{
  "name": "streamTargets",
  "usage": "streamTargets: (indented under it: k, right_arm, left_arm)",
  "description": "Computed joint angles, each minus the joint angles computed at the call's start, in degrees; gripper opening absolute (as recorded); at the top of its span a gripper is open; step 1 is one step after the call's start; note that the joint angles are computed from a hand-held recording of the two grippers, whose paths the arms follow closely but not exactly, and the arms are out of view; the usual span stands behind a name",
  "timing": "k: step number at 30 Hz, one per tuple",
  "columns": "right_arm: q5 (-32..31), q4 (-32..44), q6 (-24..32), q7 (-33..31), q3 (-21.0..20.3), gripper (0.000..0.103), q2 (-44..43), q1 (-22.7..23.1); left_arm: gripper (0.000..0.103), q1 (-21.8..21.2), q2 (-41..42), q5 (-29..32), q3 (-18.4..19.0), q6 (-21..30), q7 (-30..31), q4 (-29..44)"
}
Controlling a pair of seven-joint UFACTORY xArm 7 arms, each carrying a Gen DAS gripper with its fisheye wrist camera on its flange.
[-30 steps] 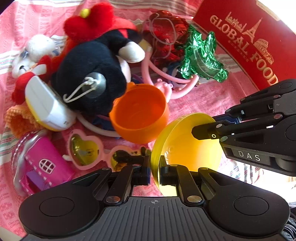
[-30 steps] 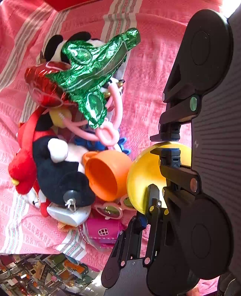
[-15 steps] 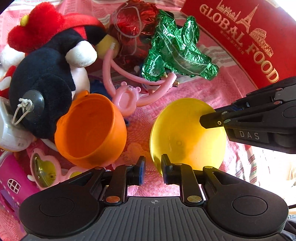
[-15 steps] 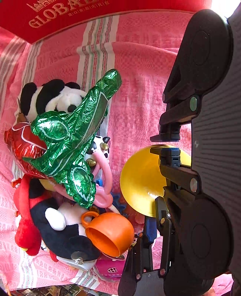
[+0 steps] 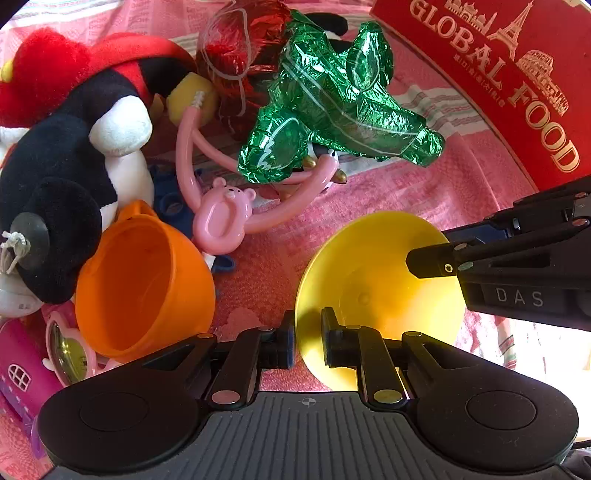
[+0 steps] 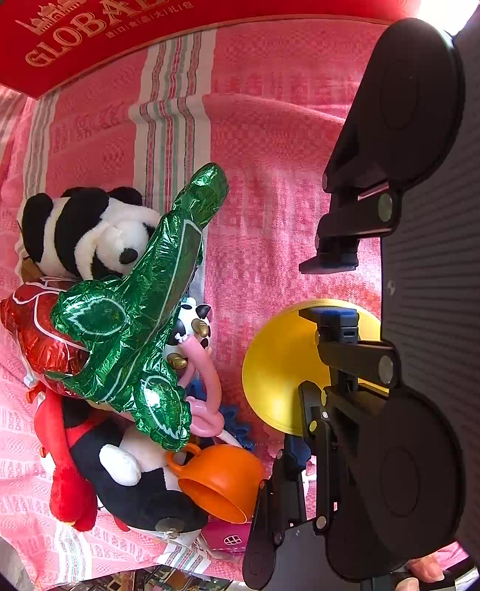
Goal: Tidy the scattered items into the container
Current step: 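Lift the yellow dome out of the heap with both grippers, then carry the yellow dome into the red box and open both grippers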
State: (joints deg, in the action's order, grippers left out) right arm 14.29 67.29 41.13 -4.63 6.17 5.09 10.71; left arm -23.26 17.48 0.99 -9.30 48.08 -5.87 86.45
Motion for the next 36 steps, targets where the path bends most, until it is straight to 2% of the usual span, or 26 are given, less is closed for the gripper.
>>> streamTargets:
  k: [2,3,4,6,10,11,12,13,36]
  right_arm:
    - [1.1,0.3,-0.1,-1.1,0.1,0.018,0.5,-0.2]
    - [1.5,0.0,-0.6,-1.8,0.2,0.009,0.4,-0.2]
    - [1.9,-0.2,-1.0,-2.5,0.3,0.005,0.4,-0.2]
    - [2.1,0.1,-1.4,-3.1,0.3,0.005,0.8,-0.2]
    - [2.3,0.2,-1.5,-2.5,0.2,0.005,1.1,-0.3]
    - [2.3,0.3,-1.3,-2.5,0.1,0.005,0.9,-0.4]
    - [2.2,0.3,-1.3,-2.4,0.1,0.005,0.9,-0.4]
    - [2.3,0.3,-1.3,-2.3,0.0,0.005,0.8,-0.4]
    - [0.0,-1.1,-4.5,-1.9,-0.7,0.005,-3.8,-0.5]
  left_arm:
    - [0.021,-0.2,0.7,0.2,0.0,0.6,-0.2,0.9]
    - [0.021,-0.2,0.5,0.1,0.0,0.7,-0.2,0.8]
    - [0.025,-0.3,0.7,0.3,0.0,0.9,-0.3,1.1]
    - [0.032,-0.4,0.3,0.6,0.1,1.4,-0.2,0.8]
    - [0.033,-0.1,-1.1,0.3,0.0,1.5,-0.1,-0.5]
    - [0.032,-0.1,-1.4,0.2,0.0,1.5,-0.1,-0.7]
    - [0.015,-0.1,-1.5,0.2,0.0,1.2,-0.4,-0.9]
    - [0.007,0.2,-1.5,-0.6,-0.3,1.0,0.3,-0.9]
    - [0.005,-1.7,-1.2,2.3,-0.1,0.2,-1.8,3.8]
